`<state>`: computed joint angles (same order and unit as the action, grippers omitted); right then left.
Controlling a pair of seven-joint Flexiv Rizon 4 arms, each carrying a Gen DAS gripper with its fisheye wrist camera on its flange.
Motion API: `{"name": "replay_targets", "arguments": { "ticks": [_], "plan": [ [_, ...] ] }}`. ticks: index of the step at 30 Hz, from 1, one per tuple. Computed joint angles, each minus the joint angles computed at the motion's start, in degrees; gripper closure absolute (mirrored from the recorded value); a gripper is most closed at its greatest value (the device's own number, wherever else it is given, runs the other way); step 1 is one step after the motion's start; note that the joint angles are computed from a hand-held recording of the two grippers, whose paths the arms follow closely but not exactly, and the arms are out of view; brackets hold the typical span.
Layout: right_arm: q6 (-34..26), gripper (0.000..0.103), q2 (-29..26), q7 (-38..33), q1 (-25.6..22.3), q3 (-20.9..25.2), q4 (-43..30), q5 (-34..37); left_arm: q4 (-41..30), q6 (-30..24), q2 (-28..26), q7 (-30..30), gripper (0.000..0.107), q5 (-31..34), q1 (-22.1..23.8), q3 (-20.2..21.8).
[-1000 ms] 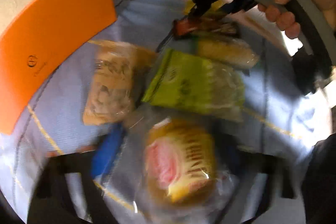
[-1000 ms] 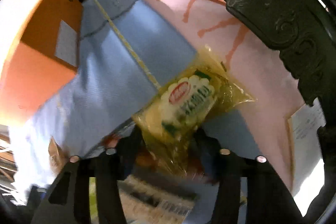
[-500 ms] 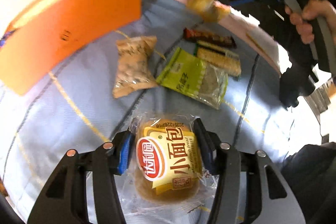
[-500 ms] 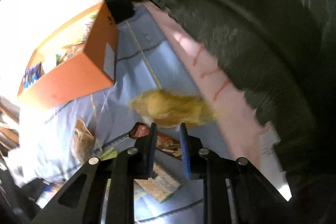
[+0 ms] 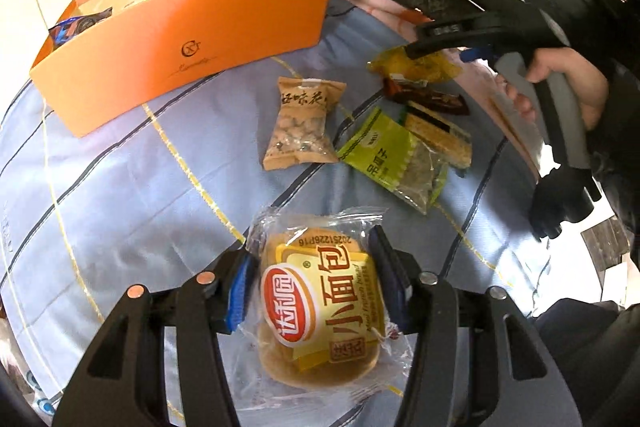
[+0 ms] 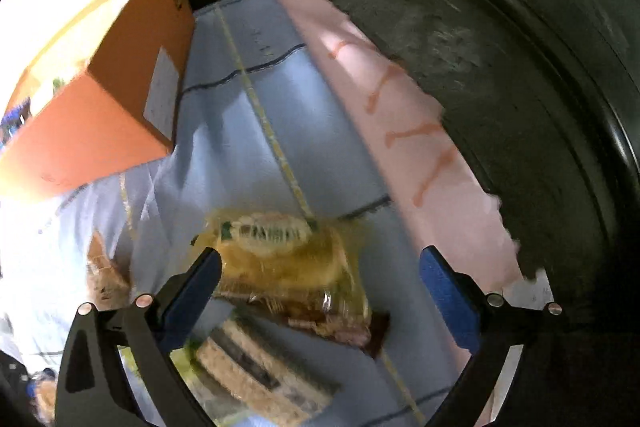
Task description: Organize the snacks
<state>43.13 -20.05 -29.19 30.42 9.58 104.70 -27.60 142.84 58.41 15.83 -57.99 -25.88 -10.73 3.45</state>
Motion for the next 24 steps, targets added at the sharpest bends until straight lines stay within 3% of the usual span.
{"name": "replay_targets", "arguments": {
  "ticks": [3, 8, 10, 12, 14, 17, 20, 22, 24],
  "plan": [
    [-0.43, 0.003, -1.81, -2.99, -0.44, 0.4, -1.76, 1.95, 0.11, -0.3, 0.43, -0.85, 0.055, 0.87, 0.65, 0.17],
    [-1.68, 0.003, -0.34, 3.96, -0.42, 0.03, -1.61, 5.85, -0.06, -1.12, 0.54, -3.67, 0.055, 3.53, 2.1, 0.13],
    [3.32, 0.003, 1.13, 5.87, -1.92, 0.92, 0.27, 9.19, 0.19, -1.33, 0.89, -3.55, 0.054, 3.51, 2.05, 0.41],
    [3.92, 0.003, 0.85, 5.09, -4.27, 2.64, -1.31, 16.97, 0.06, -2.18, 0.95, -3.71, 0.054, 4.37, 2.39, 0.4],
    [0.72, 0.003, -0.22, 3.71, -5.98, 3.6, -4.51, 23.21, -0.19, -2.64, 0.94, -4.53, 0.054, 6.23, 3.07, 0.06],
    [-12.12, 0.003, -3.5, -0.84, -6.14, 3.19, -12.43, 24.39, 0.13, -1.74, 1.16, -4.47, 0.054, 5.83, 2.78, 0.33],
    [-19.04, 0.003, -5.01, -12.01, -2.86, 1.54, -16.55, 15.25, 0.44, -0.49, 1.65, -4.27, 0.054, 5.21, 2.52, 0.54],
    [-15.27, 0.003, -4.9, -27.19, -2.56, 3.19, -15.74, 9.65, 0.83, 0.26, 1.99, -3.47, 0.054, 4.07, 2.03, 1.02],
    [-16.06, 0.004, -5.67, -44.56, -3.54, 5.87, -17.66, 12.18, 1.24, 1.0, 2.07, -2.41, 0.055, 2.26, 1.47, 1.55]
  ]
}}
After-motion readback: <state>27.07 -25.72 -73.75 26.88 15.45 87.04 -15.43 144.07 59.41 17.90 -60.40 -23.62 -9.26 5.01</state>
